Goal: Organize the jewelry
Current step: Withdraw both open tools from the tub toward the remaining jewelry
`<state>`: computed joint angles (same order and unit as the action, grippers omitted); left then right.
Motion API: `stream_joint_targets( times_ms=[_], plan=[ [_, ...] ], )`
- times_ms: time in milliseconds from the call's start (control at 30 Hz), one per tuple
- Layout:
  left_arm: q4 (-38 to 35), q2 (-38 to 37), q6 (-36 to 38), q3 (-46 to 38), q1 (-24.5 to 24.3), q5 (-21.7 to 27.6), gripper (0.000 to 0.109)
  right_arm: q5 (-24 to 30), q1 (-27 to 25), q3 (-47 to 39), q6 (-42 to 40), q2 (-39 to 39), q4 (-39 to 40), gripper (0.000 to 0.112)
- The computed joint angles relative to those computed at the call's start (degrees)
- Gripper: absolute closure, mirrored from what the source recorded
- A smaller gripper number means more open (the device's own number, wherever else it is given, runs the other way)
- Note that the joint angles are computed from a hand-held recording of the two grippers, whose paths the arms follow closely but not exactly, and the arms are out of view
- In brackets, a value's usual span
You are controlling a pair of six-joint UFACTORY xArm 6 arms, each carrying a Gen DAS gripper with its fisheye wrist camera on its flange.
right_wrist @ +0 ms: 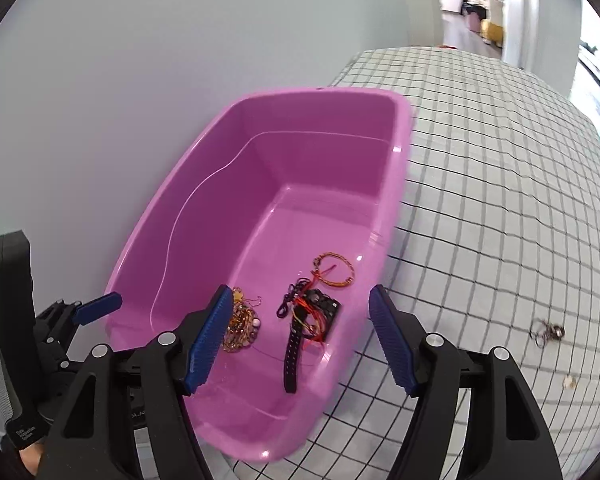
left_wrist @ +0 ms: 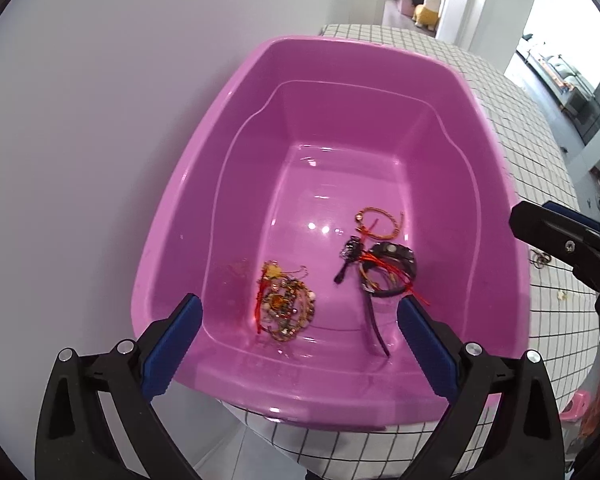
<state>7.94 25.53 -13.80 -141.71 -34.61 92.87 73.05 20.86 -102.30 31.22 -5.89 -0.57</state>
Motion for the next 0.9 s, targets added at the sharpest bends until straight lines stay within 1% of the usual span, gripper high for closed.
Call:
stream_joint_targets(
  times_ms=[100,200,233,333,467,567,667,767,833,900],
  plan=[
    [-1.4,-5.9,-0.5,9.6,-0.9,-5.0,0.012,-2.1,0.4,6.5,3.9,-5.7,-3.1,0.042],
    [-1.5,-8.6,0.6,14.2,-2.5,-7.5,0.012,-2.4,1.0,11.7,7.7,-10.6,-6.4,0.042],
    [-1.7,-9.8,1.4,16.3,-3.3,-9.1,0.012,-2.3,1.1,13.3,8.9,-12.1,-7.5,0.042],
    [-2.5,-11.0,4.4,18.4,-5.3,-11.3,0.012,-0.4,1.3,17.0,12.8,-16.3,-10.4,0.042],
    [-3.1,-11.8,6.2,19.8,-7.6,-13.6,0.012,3.0,1.3,21.1,17.0,-22.0,-13.7,0.042],
    [-3.8,-11.4,6.9,19.4,-9.3,-14.4,0.012,5.0,1.1,24.9,20.1,-26.9,-15.5,0.042],
    [-4.0,-9.7,7.7,17.0,-11.1,-13.3,0.012,7.6,0.4,27.7,22.1,-31.2,-17.2,0.042],
    [-4.0,-7.2,8.2,13.6,-13.0,-12.1,0.012,10.6,-2.2,30.8,22.7,-36.1,-17.4,0.042],
    [-3.8,-5.2,8.0,10.7,-14.3,-10.8,0.012,11.8,-3.4,32.3,22.8,-38.5,-17.3,0.042],
    [-3.7,-2.3,7.7,6.3,-15.5,-8.9,0.011,12.4,-5.9,34.0,21.5,-41.4,-16.6,0.042]
  ],
)
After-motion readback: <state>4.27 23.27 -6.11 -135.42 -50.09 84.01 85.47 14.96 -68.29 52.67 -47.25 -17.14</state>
